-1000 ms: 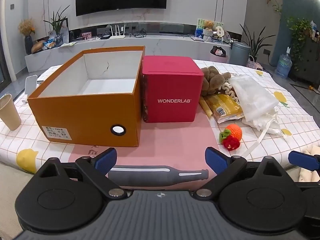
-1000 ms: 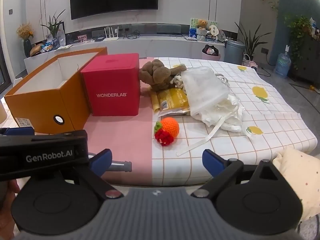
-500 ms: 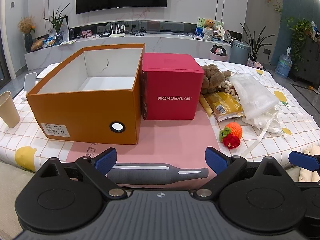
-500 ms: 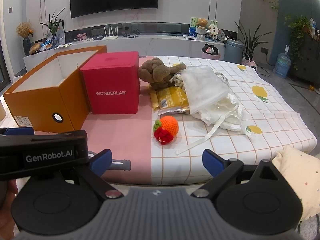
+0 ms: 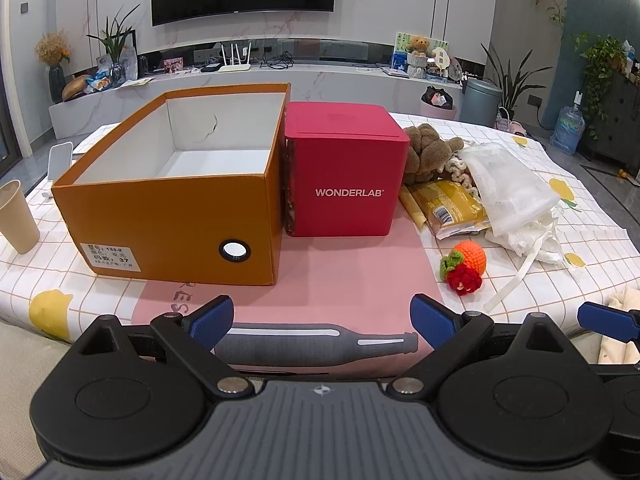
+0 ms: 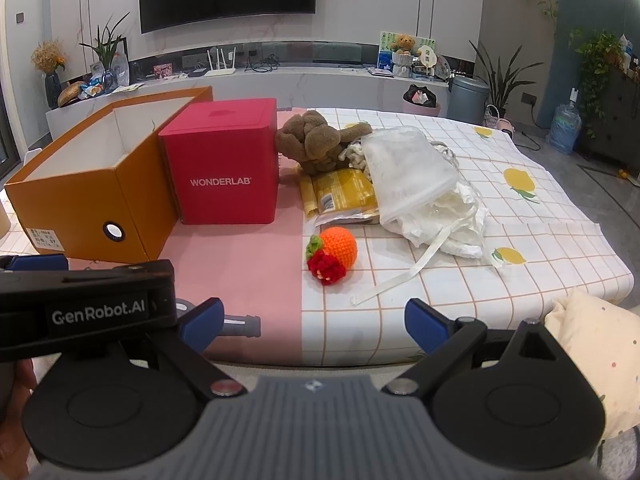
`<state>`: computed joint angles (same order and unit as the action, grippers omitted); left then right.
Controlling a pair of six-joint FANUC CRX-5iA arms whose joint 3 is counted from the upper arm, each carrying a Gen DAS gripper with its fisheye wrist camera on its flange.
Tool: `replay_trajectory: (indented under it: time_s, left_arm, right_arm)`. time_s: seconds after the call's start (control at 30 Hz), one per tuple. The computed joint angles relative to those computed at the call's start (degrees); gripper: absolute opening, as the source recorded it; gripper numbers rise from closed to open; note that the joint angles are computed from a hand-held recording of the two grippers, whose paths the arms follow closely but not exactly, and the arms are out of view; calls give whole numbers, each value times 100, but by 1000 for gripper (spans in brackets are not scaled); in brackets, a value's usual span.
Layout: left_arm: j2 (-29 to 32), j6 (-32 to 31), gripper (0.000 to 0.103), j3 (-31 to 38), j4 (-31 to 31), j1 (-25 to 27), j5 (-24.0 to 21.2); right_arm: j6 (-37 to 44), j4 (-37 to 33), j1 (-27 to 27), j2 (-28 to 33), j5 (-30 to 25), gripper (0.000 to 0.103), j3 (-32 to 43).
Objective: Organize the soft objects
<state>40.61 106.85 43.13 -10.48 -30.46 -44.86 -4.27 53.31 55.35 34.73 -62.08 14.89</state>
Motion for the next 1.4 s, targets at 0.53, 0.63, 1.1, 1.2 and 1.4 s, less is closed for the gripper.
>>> replay_trajectory:
  time_s: [0.53,0.63,1.1,1.2,1.4]
  left_arm:
    - [2,23,103,-3,-21,-11,-10]
    - [20,1,103,19,-7,-13,-48]
    - [54,35,103,69,-7,-10,-105]
    - [58,38,103,67,-3,-6,-105]
    - [58,89,103,60,-46,-14,-87]
  right_arm:
    - [38,-53,7,27,-73,95,50]
    - [60,-82,4,34,-76,95,65]
    - [96,-100,7,101,-161,95,143]
    - [108,-121,10,107,-168,95,158]
    - [75,-105,14,117,-183,95,155]
